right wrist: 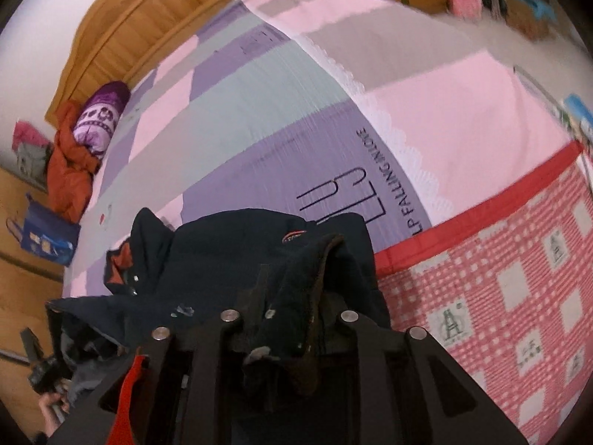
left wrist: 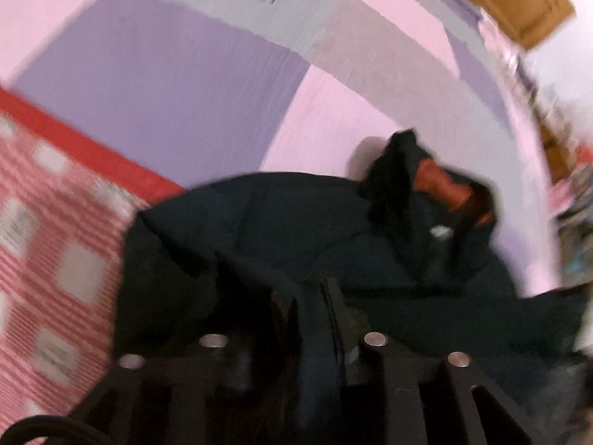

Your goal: Fold large clothes

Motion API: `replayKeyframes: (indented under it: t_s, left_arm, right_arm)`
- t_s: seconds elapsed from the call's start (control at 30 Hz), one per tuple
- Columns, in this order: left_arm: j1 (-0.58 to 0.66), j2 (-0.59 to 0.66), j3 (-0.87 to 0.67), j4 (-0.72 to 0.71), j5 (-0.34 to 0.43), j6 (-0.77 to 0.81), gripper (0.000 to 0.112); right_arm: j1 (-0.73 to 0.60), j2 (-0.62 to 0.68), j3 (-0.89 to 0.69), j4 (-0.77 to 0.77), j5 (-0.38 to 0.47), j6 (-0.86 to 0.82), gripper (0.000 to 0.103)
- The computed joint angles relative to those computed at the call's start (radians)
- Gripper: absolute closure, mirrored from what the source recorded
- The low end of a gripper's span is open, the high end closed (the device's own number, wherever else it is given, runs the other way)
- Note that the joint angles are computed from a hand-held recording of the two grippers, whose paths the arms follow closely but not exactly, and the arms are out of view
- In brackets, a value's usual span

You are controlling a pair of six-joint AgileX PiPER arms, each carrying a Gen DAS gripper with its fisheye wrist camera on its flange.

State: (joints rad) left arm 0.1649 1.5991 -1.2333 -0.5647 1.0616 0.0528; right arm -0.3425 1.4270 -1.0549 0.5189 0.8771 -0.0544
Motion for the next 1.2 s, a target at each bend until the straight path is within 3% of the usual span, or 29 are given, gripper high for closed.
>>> replayKeyframes:
  t_s: [0.03, 0.07, 0.13, 0.2, 0.23, 0.27, 0.37, 0.47, 0.57, 0.7, 0.83, 0.9, 1.0, 1.1, 1.2]
  left_arm:
    - [0.041, 0.017, -0.013, -0.07, 0.038, 0.021, 0.057]
    - [0.09, 0.029, -0.043, -0.14, 0.088, 0.01, 0.053]
    - [0.12, 0.019, -0.087, -0.16, 0.11, -0.012, 0.043]
    - [0.097, -0.015, -0.153, -0.068, 0.102, -0.041, 0.041]
    - [0.084, -0.038, -0.18, -0.026, 0.096, -0.044, 0.04]
    - [0.072, -0.06, -0.211, 0.017, 0.099, -0.054, 0.04]
    - [0.004, -0.132, -0.238, 0.175, 0.071, -0.101, 0.039]
    - [-0.098, -0.226, -0.205, 0.327, 0.05, -0.086, 0.038]
    - [-0.227, -0.335, -0.117, 0.454, 0.035, -0.083, 0.036]
    - [-0.439, -0.496, 0.073, 0.538, 0.026, -0.174, 0.033]
    - [-0.651, -0.55, 0.206, 0.618, -0.023, -0.336, 0.033]
    - [-0.764, -0.51, 0.237, 0.676, -0.058, -0.422, 0.033]
    - [-0.822, -0.427, 0.259, 0.734, -0.116, -0.497, 0.033]
    - [-0.801, -0.335, 0.292, 0.793, -0.164, -0.576, 0.033]
    - [-0.745, -0.299, 0.362, 0.819, -0.27, -0.618, 0.01]
  right_arm:
    - [-0.025, 0.024, -0.024, 0.031, 0.04, -0.006, 0.075]
    - [-0.053, 0.047, -0.051, 0.068, 0.084, -0.015, 0.072]
    - [-0.078, 0.063, -0.092, 0.093, 0.137, -0.03, 0.064]
    - [-0.103, 0.064, -0.132, 0.121, 0.181, -0.051, 0.041]
    - [-0.125, 0.053, -0.139, 0.16, 0.189, -0.077, 0.018]
    - [-0.151, 0.042, -0.148, 0.203, 0.202, -0.097, 0.012]
    - [-0.179, -0.007, -0.186, 0.217, 0.216, -0.092, 0.012]
    - [-0.103, -0.138, -0.19, 0.064, 0.16, -0.112, 0.012]
    - [-0.001, -0.283, -0.128, -0.049, 0.159, -0.176, 0.012]
    - [0.24, -0.493, 0.034, -0.258, 0.171, -0.111, 0.012]
    - [0.538, -0.604, 0.205, -0.451, 0.154, 0.154, 0.012]
    - [0.662, -0.598, 0.254, -0.513, 0.131, 0.285, 0.012]
    - [0.829, -0.541, 0.299, -0.667, 0.061, 0.499, 0.012]
    - [0.816, -0.439, 0.296, -0.704, -0.016, 0.557, 0.012]
    - [0.717, -0.32, 0.255, -0.665, -0.085, 0.51, 0.012]
